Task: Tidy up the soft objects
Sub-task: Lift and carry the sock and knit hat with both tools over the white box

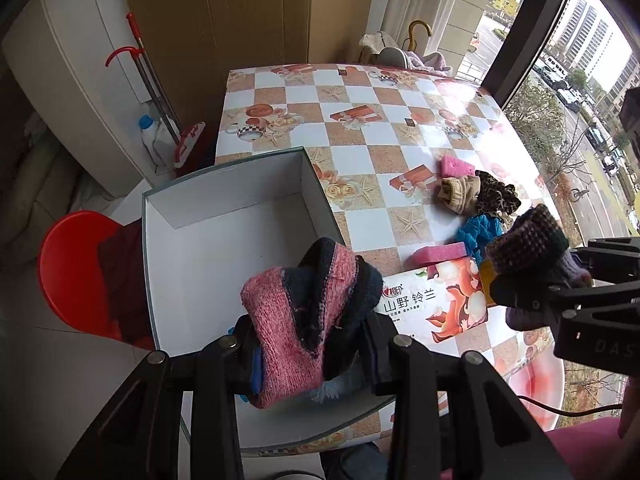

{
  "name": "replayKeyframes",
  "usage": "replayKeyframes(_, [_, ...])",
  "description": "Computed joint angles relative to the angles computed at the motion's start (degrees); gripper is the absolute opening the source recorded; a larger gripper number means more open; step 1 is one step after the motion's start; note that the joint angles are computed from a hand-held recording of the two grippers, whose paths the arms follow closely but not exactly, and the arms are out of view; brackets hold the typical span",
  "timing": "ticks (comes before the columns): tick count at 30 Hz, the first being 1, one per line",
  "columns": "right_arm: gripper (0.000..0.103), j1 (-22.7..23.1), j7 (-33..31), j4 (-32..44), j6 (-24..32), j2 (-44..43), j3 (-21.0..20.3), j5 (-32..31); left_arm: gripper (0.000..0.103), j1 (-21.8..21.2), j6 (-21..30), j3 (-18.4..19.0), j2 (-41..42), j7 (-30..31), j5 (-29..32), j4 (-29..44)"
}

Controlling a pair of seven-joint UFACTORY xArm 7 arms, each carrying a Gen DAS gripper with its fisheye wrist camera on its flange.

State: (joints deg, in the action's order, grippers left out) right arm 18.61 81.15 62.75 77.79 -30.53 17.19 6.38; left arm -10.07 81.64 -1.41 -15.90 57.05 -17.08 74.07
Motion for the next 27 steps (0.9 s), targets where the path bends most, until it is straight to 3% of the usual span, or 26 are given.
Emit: replayKeyframes(27, [0.038,1.3,-5.9,4.3,-2.3,7.3,-1.3,-0.9,0.041,2.6,-1.1,0.6,3.4,-2.6,1.5,2.5])
